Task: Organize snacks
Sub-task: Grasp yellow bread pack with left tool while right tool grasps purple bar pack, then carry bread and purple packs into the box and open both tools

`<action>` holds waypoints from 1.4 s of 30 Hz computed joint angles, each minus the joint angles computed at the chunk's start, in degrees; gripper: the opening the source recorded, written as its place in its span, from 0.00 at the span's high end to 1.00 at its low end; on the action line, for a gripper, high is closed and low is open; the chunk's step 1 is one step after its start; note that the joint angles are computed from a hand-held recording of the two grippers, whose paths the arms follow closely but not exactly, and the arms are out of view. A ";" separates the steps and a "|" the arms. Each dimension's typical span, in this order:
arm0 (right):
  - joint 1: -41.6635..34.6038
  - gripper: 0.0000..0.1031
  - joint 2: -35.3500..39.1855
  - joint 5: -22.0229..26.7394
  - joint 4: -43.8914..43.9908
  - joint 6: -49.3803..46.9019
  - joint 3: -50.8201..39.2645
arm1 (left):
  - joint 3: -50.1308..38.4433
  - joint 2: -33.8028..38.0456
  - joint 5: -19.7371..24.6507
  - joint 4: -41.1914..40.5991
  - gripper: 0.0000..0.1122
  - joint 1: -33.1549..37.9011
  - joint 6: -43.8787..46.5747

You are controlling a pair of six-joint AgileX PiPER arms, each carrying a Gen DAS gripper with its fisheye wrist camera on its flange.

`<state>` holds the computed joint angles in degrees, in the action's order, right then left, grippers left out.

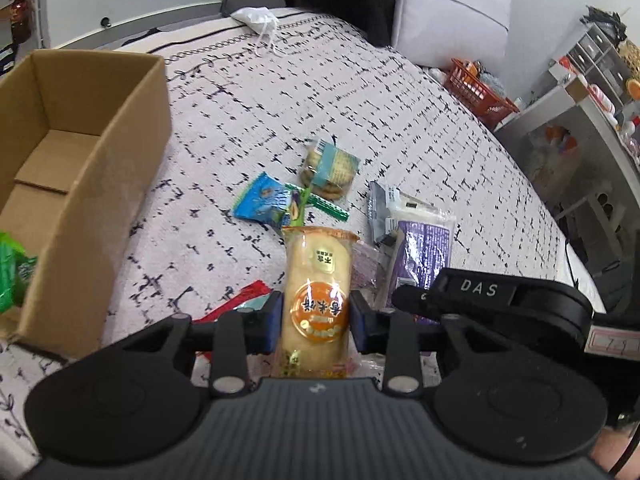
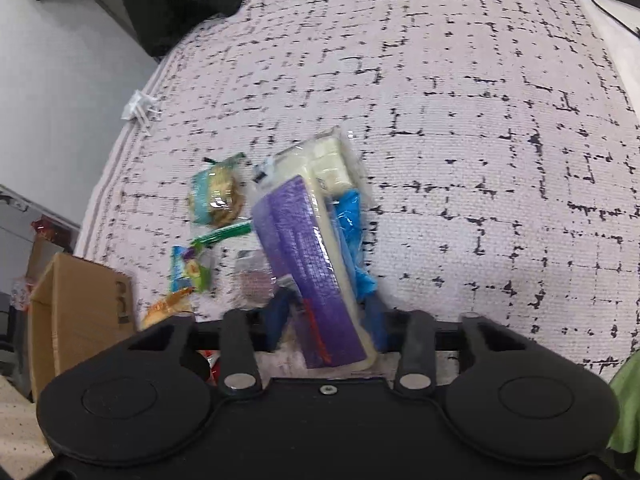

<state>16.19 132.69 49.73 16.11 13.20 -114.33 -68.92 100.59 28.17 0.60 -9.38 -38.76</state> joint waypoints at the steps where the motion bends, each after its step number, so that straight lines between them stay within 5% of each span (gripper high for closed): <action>1: 0.04 0.73 -0.63 -0.61 0.25 -0.63 0.70 | 0.29 -0.73 0.26 1.01 0.70 -0.15 -1.01; 7: -0.44 0.78 -6.13 -5.43 6.80 -8.03 6.97 | 1.09 -4.94 2.24 5.24 0.70 -0.25 -4.75; 23: -0.61 0.78 -13.10 -9.20 17.27 -17.80 14.62 | 1.03 -13.74 8.67 16.84 0.70 -2.67 -14.62; 42: 7.43 0.79 -17.24 -13.11 4.27 -6.00 17.95 | 1.55 -16.09 8.63 -1.30 0.70 6.98 10.74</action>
